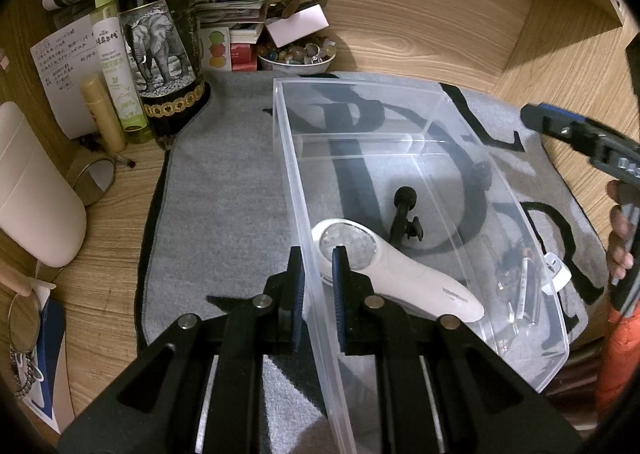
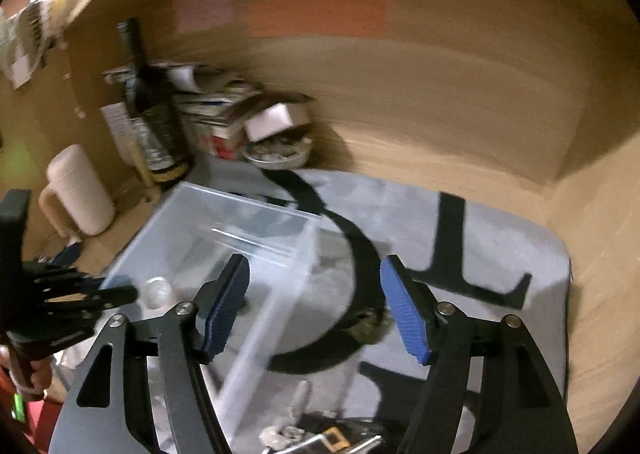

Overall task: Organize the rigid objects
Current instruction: 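Grasp the black cone-shaped piece with the right gripper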

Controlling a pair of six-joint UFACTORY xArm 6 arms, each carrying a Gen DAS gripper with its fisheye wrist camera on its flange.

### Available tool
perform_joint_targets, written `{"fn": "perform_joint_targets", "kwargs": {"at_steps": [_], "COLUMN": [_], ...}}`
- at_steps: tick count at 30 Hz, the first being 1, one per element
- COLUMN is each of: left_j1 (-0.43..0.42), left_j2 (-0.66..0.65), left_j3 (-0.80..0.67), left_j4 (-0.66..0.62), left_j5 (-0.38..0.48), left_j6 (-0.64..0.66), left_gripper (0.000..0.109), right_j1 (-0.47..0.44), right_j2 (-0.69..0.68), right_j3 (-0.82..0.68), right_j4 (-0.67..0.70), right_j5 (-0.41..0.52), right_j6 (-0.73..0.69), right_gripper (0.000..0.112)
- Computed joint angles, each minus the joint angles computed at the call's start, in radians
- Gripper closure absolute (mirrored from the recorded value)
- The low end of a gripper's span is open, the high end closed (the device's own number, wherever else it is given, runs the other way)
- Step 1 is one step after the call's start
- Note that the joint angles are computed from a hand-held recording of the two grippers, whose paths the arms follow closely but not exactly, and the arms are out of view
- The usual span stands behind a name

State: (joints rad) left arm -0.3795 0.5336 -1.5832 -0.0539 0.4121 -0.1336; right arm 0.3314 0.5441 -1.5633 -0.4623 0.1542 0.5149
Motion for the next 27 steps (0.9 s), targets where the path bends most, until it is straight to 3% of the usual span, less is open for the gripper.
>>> {"fn": "perform_joint_targets", "kwargs": {"at_steps": [6, 8, 11, 16, 19, 23, 27], "left_j1": [0.0, 0.0, 0.001, 0.001, 0.001, 0.002, 0.001], "left_j2": [0.001, 0.001, 0.0, 0.001, 0.001, 0.001, 0.002], "left_j3": [-0.001, -0.002, 0.001, 0.002, 0.002, 0.002, 0.001], "left_j4": [0.003, 0.003, 0.001, 0.002, 0.002, 0.001, 0.004], "left_j5": [0.001, 0.002, -0.001, -0.002, -0.002, -0.003, -0.001], "left_j6": [-0.001, -0.001, 0.001, 0.0, 0.0, 0.002, -0.002], "left_gripper": [0.096, 0.096, 0.096, 0.096, 0.096, 0.096, 0.096], "right_j1": [-0.018, -0.016, -0.014, -0.01, -0.009, -0.009, -0.005], "right_j2": [0.067, 0.096, 0.133, 0.189, 0.212, 0.226, 0.207], "right_j3": [-0.051, -0.076, -0.11, -0.178, -0.218, -0.24, -0.204], "right_j4": [0.141, 0.271, 0.362, 0.419, 0.498, 0.504, 0.43], "right_j5": [0.074, 0.111, 0.154, 0.219, 0.264, 0.293, 0.246], "right_j6": [-0.101, -0.224, -0.308, -0.369, -0.444, -0.465, -0.412], "right_gripper": [0.047, 0.047, 0.047, 0.048, 0.062, 0.082, 0.082]}}
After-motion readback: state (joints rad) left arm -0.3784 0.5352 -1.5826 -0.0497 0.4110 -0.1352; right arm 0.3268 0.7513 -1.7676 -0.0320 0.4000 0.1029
